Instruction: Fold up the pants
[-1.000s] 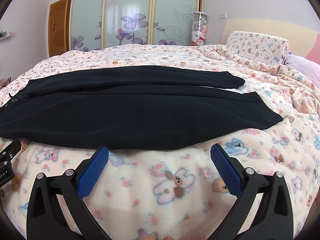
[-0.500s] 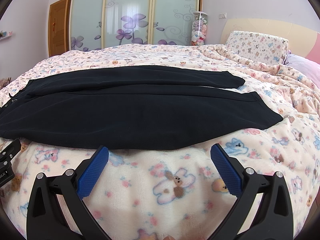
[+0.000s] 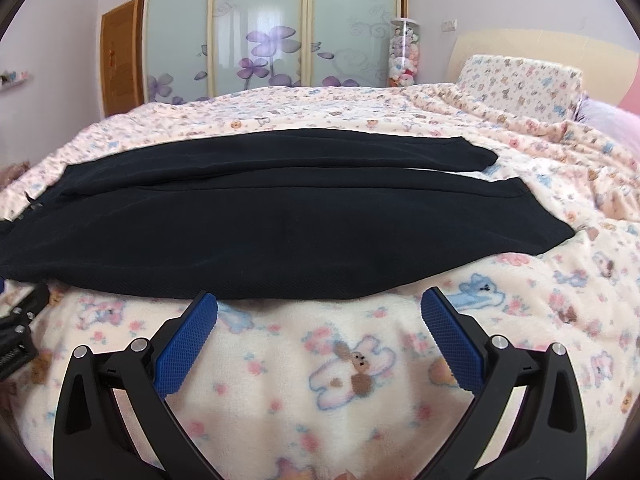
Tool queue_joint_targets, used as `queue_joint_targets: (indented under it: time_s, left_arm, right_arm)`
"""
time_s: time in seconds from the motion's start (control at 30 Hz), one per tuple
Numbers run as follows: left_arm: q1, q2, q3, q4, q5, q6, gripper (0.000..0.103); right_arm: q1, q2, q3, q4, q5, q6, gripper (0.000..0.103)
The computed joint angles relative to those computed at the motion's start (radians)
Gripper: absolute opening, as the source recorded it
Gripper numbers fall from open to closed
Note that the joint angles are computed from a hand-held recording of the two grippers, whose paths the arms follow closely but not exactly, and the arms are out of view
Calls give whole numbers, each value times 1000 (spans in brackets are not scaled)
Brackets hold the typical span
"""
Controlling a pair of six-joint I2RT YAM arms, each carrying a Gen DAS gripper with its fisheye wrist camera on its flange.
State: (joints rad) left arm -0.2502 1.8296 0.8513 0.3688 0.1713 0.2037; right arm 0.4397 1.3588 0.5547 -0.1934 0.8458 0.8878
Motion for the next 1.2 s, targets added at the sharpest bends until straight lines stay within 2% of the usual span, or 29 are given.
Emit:
queue_joint_targets:
  time_s: [0.1,0.2,0.33,0.43,0.5,0.57,0.63,0.7,0.8,0.9,0.97,1.07,1.1,1.2]
  left_arm:
    - [2,17,4,14,0,-7,101]
    - [15,7,39,-55,23,-9,101]
    - [14,-22,90,-95,-16,-23,101]
    - [26,-35,109,-52,23,-66,101]
    - [49,-20,106,20,115,-100,101]
    - [70,7,86,136,205,-172,101]
    - [62,35,83,192,178,-206,101]
    - [54,50,100,167,166,-209,101]
    - [47,55,114,140,181,-200,101]
    - [48,65,115,137,216,-181,101]
    - [48,87,144,102,255,-153,101]
    - [41,111,176,61,285,-124,101]
    - [42,117,180,57,308,-118,101]
    - [53,133,188,57,382,-114,101]
  right_arm:
    - [-48,-120,-93,140,-87,-92,102]
    - [-145,-297,-168,235,-231,-196,102]
    - [-389,-514,-200,272,-476,-367,102]
    - [-658,-536,-136,263,-691,-477,102]
    - [-827,-448,-28,213,-822,-550,102]
    - [-952,-320,96,157,-902,-607,102]
    - [-1110,-136,268,76,-1020,-613,102]
    - [-1210,26,406,32,-1078,-576,102]
    - [-1307,271,626,-40,-1116,-534,102]
    - [-1352,466,793,-53,-1176,-511,102]
    - [-1357,587,912,-74,-1169,-526,101]
    - [-1350,710,1029,-86,-1133,-553,80]
    - [-1349,742,1070,-104,-1130,-557,76]
    - [-1345,844,1192,-146,-1102,-578,74]
